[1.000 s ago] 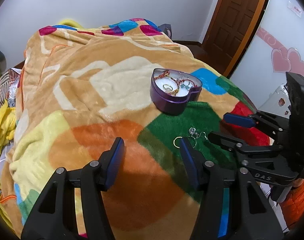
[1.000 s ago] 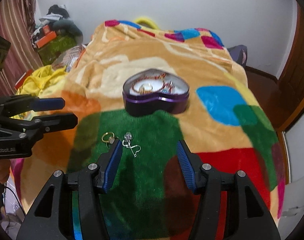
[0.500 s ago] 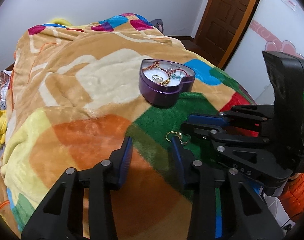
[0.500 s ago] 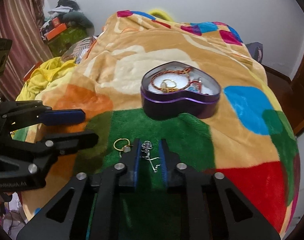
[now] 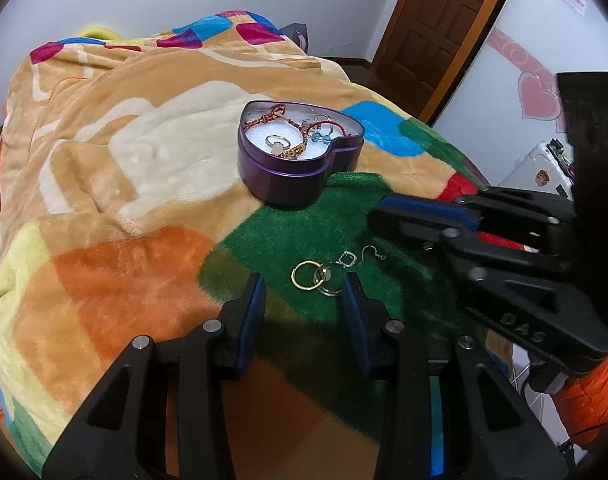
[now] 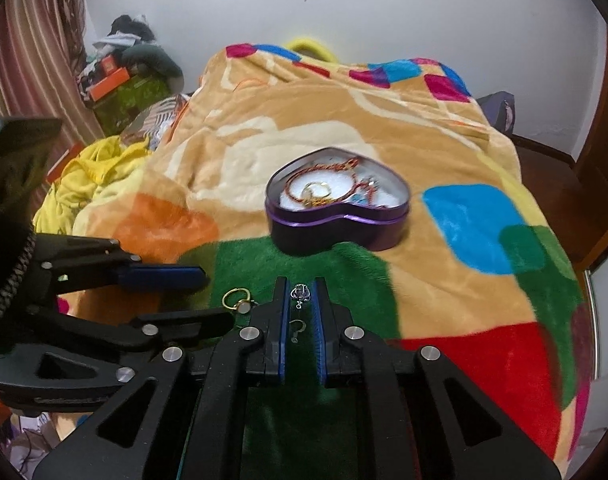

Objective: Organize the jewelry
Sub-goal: 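Grasp the gold hoop with the left tool while the right tool holds the earring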

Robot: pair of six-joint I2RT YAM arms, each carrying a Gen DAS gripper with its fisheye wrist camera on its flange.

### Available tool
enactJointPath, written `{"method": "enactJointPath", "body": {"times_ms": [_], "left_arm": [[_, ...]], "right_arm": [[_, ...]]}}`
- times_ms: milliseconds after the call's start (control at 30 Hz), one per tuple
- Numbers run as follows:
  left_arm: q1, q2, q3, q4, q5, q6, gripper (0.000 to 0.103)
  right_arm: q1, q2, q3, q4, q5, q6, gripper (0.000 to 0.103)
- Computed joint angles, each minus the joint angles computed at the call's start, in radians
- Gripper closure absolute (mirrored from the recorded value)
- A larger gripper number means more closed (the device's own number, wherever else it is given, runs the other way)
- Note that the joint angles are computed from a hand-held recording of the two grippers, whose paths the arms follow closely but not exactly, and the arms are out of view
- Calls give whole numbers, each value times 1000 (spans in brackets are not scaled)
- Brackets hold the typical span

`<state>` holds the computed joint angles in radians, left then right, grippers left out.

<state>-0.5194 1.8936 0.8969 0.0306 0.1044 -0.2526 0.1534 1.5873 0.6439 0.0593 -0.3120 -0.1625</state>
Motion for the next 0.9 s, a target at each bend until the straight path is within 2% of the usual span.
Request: {"method": "enactJointPath", "body": {"times_ms": [167,333,600,900], "left_arm": [[12,46,42,-9,27,-28,64],[21,65,58,-16,34,-39,82],[8,26,29,-4,-4,-40,82],[29,-94,-5,-15,-34,-34,82]], "right_arm": [[-21,-35,-16,1,-6,-3,94],[-34,-59,-31,6,-16,2,93],[-55,-86,-41,3,-32,14,93],[-74,-140,-30,-11,-39,22,93]]}}
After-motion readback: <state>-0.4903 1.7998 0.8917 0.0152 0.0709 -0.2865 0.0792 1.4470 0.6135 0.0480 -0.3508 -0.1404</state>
